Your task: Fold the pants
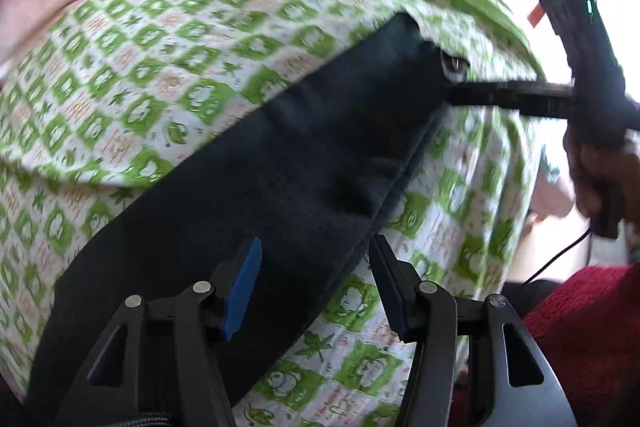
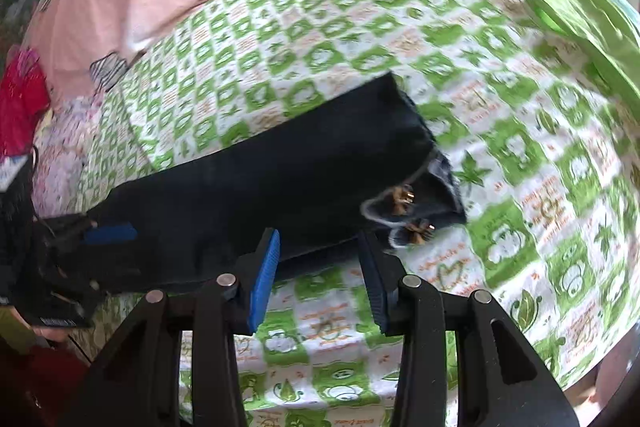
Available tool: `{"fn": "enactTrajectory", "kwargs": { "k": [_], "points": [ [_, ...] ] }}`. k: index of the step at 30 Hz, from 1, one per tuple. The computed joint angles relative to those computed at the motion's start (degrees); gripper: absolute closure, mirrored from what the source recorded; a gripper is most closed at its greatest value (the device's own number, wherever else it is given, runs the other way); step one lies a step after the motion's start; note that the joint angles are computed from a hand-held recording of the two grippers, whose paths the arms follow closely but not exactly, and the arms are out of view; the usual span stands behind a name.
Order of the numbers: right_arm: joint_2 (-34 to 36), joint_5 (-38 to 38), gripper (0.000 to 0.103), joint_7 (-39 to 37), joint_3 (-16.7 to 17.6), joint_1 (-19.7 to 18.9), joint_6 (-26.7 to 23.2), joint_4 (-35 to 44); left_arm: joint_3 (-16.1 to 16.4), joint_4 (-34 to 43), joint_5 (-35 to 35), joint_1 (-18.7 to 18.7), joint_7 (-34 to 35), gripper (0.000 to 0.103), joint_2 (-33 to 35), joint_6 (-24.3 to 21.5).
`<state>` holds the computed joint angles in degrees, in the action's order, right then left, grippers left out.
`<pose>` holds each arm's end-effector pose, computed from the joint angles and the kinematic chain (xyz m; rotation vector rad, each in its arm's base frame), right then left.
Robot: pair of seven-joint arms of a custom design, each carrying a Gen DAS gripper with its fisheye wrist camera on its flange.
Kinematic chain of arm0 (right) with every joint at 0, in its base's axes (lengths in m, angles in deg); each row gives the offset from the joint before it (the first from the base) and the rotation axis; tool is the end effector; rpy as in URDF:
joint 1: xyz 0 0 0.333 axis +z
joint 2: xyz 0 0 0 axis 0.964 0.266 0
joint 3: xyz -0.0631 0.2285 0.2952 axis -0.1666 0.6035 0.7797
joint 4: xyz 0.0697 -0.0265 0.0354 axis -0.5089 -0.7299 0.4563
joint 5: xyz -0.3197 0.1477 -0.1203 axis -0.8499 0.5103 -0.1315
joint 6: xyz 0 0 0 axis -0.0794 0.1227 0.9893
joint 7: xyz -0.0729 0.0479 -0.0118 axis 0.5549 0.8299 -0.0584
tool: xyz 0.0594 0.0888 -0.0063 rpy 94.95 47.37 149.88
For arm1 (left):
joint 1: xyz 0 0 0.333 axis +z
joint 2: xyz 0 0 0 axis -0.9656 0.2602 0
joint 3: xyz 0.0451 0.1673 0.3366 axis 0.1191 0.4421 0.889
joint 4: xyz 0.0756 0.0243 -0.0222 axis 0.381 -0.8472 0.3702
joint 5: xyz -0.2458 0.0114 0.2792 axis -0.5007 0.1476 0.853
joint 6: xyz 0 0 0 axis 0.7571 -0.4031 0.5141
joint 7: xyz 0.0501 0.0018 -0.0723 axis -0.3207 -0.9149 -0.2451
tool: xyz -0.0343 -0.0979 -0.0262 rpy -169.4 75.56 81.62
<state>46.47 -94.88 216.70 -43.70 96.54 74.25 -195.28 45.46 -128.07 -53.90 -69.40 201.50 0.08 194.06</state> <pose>0.5135 0.2653 0.4524 -1.1628 2.3311 -0.2188 0.6974 -0.0368 0.4509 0.5070 -2.9891 0.5584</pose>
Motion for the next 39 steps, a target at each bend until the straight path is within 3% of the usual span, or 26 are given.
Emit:
{"fn": "enactTrajectory", "kwargs": {
  "k": [11,12,14,15,16,19,24,27,30,33,34,39],
  "points": [
    [-0.3,-9.6,0.061,15.8,-3.3,0.1,5.4,-3.5,0.5,-3.0,6.4,-2.1,3.4,0.065,0.9,4.9],
    [-0.3,-10.1,0.064,16.5,-3.4,0.0,5.5,-3.5,0.5,-3.2,6.6,-2.1,3.4,0.067,0.9,4.9],
    [-0.2,-9.5,0.088,15.7,-2.8,-0.5,4.6,-3.2,0.3,-3.6,6.5,-2.0,4.0,0.082,0.8,4.5],
    [-0.2,-8.8,0.094,14.9,-2.5,-0.8,4.2,-3.2,0.2,-4.0,6.3,-1.9,4.4,0.087,0.6,4.4],
    [-0.3,-9.2,0.096,14.9,-2.5,-0.8,4.3,-3.2,0.1,-3.6,6.0,-1.7,4.7,0.096,0.8,3.3],
    [-1.2,-9.9,0.097,13.4,-1.9,-0.7,2.0,-2.5,-0.2,-4.8,4.8,-1.4,5.7,0.099,0.0,3.6],
    [-3.4,-10.0,0.098,12.8,-1.0,-1.7,0.5,-3.8,-0.4,-3.5,2.5,-0.6,6.8,0.099,-0.6,-0.3],
    [-2.1,-3.2,0.096,8.7,-0.2,-3.5,5.5,-5.9,0.4,-3.1,4.3,-1.9,5.0,0.098,0.1,-0.6],
    [-2.0,-0.6,0.091,10.0,-0.9,-3.4,9.7,-7.9,0.5,-1.0,5.5,-2.9,2.6,0.096,1.0,-2.3],
    [-3.6,-6.0,0.07,14.9,-2.8,-1.9,9.3,-8.4,-0.2,1.9,4.6,-2.5,2.5,0.083,1.2,-6.2],
    [-4.4,-8.4,0.058,17.4,-2.9,-1.6,7.6,-8.5,-0.5,3.8,4.0,-2.4,2.1,0.076,1.7,-8.3],
    [-5.5,-20.3,0.055,30.8,-2.8,-3.6,10.3,-10.0,-1.6,12.1,1.1,-4.2,-3.0,0.066,5.3,-12.4]
  ]
}}
